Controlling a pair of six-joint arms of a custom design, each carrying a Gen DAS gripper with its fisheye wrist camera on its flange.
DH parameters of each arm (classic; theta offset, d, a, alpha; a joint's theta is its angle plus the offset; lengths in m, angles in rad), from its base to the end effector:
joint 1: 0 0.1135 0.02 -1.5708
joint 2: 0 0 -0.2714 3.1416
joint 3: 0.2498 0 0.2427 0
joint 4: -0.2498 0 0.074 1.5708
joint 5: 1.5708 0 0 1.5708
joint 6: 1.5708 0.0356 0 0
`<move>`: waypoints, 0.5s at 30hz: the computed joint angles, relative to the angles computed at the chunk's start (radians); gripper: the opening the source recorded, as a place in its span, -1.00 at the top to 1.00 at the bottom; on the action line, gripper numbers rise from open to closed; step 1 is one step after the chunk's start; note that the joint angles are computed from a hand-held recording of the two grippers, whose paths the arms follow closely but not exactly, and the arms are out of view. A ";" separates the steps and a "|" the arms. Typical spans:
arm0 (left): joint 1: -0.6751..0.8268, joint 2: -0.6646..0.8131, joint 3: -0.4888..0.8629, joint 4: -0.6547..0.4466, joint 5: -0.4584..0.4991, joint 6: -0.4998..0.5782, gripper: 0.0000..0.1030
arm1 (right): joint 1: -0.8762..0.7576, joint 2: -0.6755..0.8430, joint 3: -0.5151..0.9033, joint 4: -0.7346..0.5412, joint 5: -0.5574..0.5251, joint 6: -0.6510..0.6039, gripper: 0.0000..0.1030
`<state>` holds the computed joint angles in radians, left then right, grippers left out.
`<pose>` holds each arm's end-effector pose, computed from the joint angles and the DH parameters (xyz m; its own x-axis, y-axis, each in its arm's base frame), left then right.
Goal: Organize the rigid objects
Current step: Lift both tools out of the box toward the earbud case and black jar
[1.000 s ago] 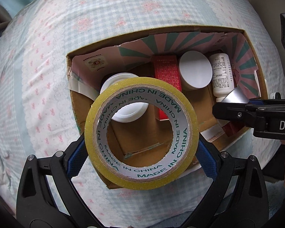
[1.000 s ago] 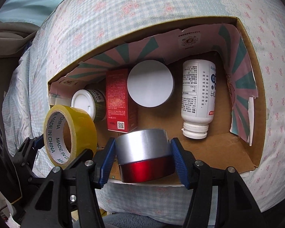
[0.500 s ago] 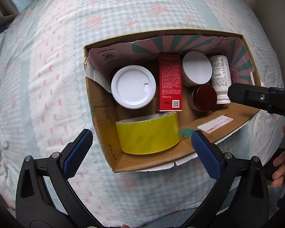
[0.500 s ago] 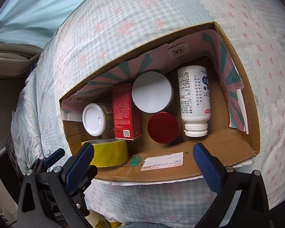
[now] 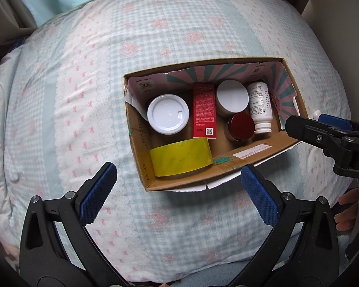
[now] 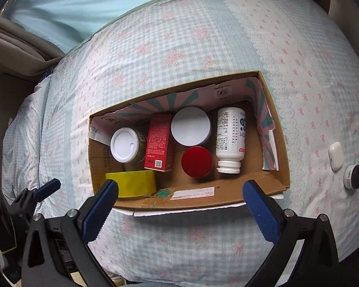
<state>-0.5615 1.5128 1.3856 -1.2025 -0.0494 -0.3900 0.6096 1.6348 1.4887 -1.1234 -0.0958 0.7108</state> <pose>0.2306 -0.1430 0.3077 -0.9586 0.1544 -0.2391 0.1702 0.9843 -0.0464 0.2532 0.1810 0.3050 -0.9804 0.1075 -0.1653 0.0613 0.9629 0.2628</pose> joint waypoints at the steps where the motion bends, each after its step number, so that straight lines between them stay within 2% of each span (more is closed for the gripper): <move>1: -0.018 -0.008 0.005 -0.008 -0.007 -0.016 -0.99 | 0.006 -0.016 0.001 -0.018 0.024 -0.012 -1.00; 7: -0.158 -0.003 0.112 -0.079 -0.088 -0.096 -0.99 | -0.019 -0.147 -0.017 -0.099 0.106 -0.038 -1.00; 11: -0.256 0.050 0.255 -0.134 -0.126 -0.161 -0.99 | -0.107 -0.260 -0.009 -0.188 0.144 -0.089 -1.00; 15: -0.356 0.144 0.430 -0.177 -0.154 -0.234 -0.99 | -0.244 -0.380 -0.016 -0.265 0.164 -0.206 -1.00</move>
<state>-0.9171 1.6567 1.8154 -1.3800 -0.2036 -0.6238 0.3661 1.2546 1.4731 -1.3885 0.0682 0.5045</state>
